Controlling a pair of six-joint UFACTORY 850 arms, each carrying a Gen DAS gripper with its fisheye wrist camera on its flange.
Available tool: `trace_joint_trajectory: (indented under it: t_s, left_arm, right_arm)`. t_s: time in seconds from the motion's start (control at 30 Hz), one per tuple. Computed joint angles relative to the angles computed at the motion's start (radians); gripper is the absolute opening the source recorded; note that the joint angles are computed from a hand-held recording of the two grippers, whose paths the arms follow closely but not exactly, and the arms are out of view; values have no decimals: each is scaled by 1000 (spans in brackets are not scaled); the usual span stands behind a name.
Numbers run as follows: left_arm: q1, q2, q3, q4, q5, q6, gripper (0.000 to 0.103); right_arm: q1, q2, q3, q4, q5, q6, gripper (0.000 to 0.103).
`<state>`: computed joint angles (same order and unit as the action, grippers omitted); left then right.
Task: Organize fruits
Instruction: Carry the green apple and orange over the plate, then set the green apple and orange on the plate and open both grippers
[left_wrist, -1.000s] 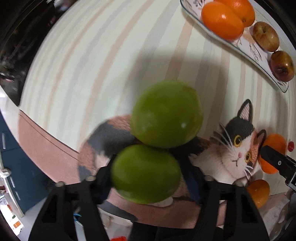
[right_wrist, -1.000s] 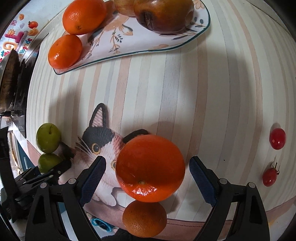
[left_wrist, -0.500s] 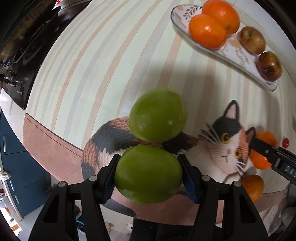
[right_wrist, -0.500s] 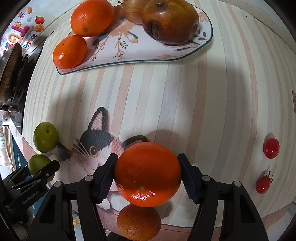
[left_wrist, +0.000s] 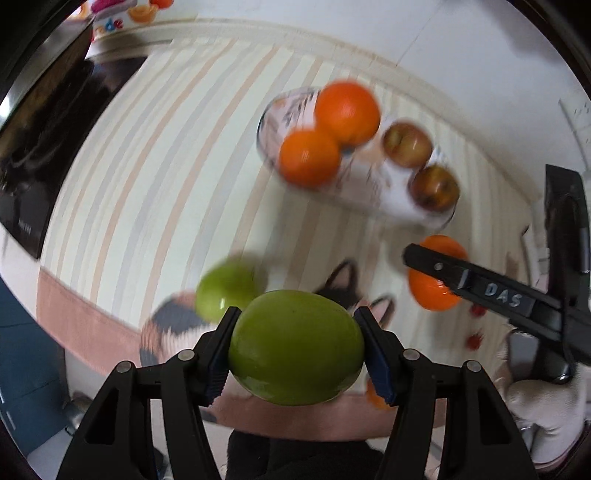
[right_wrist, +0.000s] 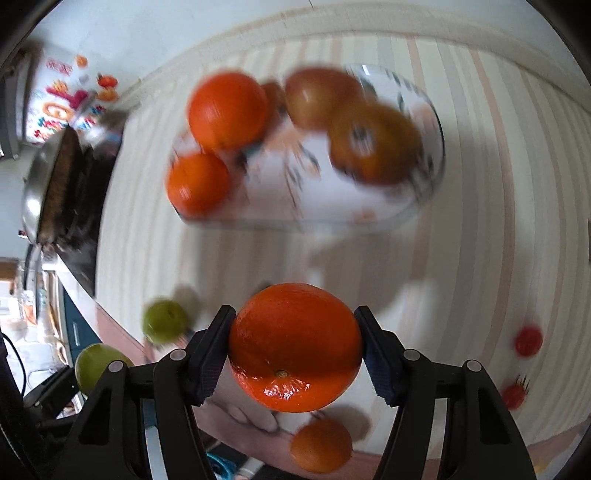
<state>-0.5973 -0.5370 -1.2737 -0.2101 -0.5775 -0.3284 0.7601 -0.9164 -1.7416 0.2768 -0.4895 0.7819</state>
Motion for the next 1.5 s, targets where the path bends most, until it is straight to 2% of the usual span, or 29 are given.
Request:
trace_joint_trajectory:
  t_s: [0.2, 0.33, 0.6, 0.8, 1.13, 1.27, 1.5]
  left_arm:
    - [59, -125, -217, 57, -71, -20, 60]
    - [98, -255, -402, 74, -150, -21, 60]
    - [140, -535, -771, 14, -345, 32, 60]
    - [152, -630, -914, 13, -417, 30, 60]
    - [170, -614, -872, -70, -398, 70, 61]
    - [168, -601, -856, -92, -395, 78, 62]
    - [161, -508, -727, -66, -324, 61, 62]
  right_arm:
    - [-41, -109, -211, -71, -67, 46, 68]
    - [-58, -173, -284, -53, -69, 71, 68]
    - [-48, -254, -352, -123, -59, 185, 68]
    - [-49, -282, -386, -146, -66, 220, 68]
    - [-56, -302, -426, -114, -75, 180, 70]
    - [-58, -292, -434, -127, -81, 179, 77]
    - [-58, -273, -440, -163, -126, 192, 80]
